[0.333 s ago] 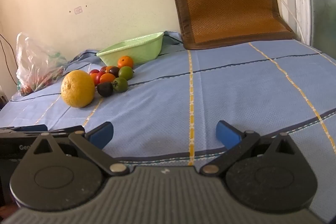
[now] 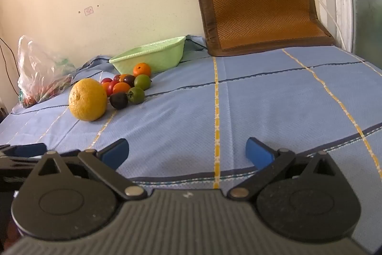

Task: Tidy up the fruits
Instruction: 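Reach the left tool to the large yellow grapefruit and grasp it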

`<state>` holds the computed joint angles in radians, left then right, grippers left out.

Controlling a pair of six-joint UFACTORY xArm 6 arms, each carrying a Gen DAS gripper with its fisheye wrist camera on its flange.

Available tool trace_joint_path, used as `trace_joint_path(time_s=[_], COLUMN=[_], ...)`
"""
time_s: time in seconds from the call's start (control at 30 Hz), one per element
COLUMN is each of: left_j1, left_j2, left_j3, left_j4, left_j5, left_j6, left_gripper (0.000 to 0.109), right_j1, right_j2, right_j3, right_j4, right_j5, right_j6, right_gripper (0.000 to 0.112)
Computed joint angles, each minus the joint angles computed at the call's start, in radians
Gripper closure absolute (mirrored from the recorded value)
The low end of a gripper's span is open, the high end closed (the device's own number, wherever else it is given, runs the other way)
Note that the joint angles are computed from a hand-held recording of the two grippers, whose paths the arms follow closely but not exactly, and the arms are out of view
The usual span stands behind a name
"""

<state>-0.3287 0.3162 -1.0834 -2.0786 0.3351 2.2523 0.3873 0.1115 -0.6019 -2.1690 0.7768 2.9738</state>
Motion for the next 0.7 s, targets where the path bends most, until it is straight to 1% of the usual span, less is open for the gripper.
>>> trace_joint_path(time_s=[0.03,0.07,0.1,0.13,0.17,0.2,0.23,0.27,0.3,0.33,0.37,0.4,0.47,0.5,0.53,0.6,0.63,0.7], left_j1=[0.0,0.008,0.017,0.027,0.036,0.044,0.05,0.057,0.064,0.074,0.081,0.094,0.108,0.11,0.115,0.122,0.126,0.13], left_j2=[-0.004,-0.006,-0.01,-0.013,-0.018,-0.019,-0.017,-0.014,-0.004,0.012,0.029,0.043,0.078,0.094,0.107,0.121,0.126,0.131], left_j3=[-0.002,-0.003,-0.002,-0.001,0.006,0.002,-0.006,-0.015,-0.031,-0.049,-0.078,-0.091,-0.137,-0.157,-0.171,-0.188,-0.195,-0.21], left_j4=[-0.027,-0.03,-0.018,0.011,0.031,0.077,0.123,0.173,0.222,0.259,0.32,0.353,0.426,0.448,0.463,0.473,0.475,0.485], left_j5=[-0.011,-0.007,0.007,0.027,0.05,0.074,0.094,0.12,0.146,0.175,0.209,0.243,0.297,0.31,0.323,0.343,0.354,0.37], left_j6=[0.036,0.05,0.044,0.019,0.007,-0.043,-0.094,-0.151,-0.212,-0.259,-0.342,-0.384,-0.498,-0.538,-0.565,-0.594,-0.598,-0.609], left_gripper=[0.008,0.013,0.017,0.018,0.022,0.029,0.033,0.042,0.046,0.048,0.052,0.055,0.058,0.058,0.058,0.058,0.057,0.057], right_j1=[-0.002,-0.003,0.004,0.013,0.018,0.024,0.028,0.028,0.023,0.013,0.0,-0.01,-0.038,-0.056,-0.068,-0.108,-0.12,-0.135], right_j2=[-0.001,0.004,0.004,0.003,0.003,0.003,0.004,0.004,0.007,0.009,0.017,0.025,0.045,0.061,0.078,0.11,0.12,0.124], right_j3=[0.0,-0.005,-0.003,-0.003,-0.005,-0.009,-0.015,-0.022,-0.035,-0.05,-0.073,-0.092,-0.138,-0.164,-0.186,-0.244,-0.263,-0.287], right_j4=[-0.002,-0.012,-0.018,-0.027,-0.035,-0.044,-0.058,-0.079,-0.105,-0.132,-0.166,-0.188,-0.232,-0.251,-0.26,-0.256,-0.262,-0.318], right_j5=[-0.002,-0.002,0.009,0.025,0.035,0.047,0.053,0.051,0.039,0.019,-0.008,-0.028,-0.074,-0.094,-0.108,-0.17,-0.198,-0.247], right_j6=[-0.009,-0.015,-0.023,-0.045,-0.071,-0.114,-0.151,-0.183,-0.216,-0.243,-0.271,-0.287,-0.308,-0.31,-0.315,-0.349,-0.343,-0.294], right_gripper=[0.009,0.009,0.011,0.015,0.016,0.02,0.026,0.03,0.037,0.043,0.045,0.051,0.056,0.06,0.062,0.063,0.066,0.067])
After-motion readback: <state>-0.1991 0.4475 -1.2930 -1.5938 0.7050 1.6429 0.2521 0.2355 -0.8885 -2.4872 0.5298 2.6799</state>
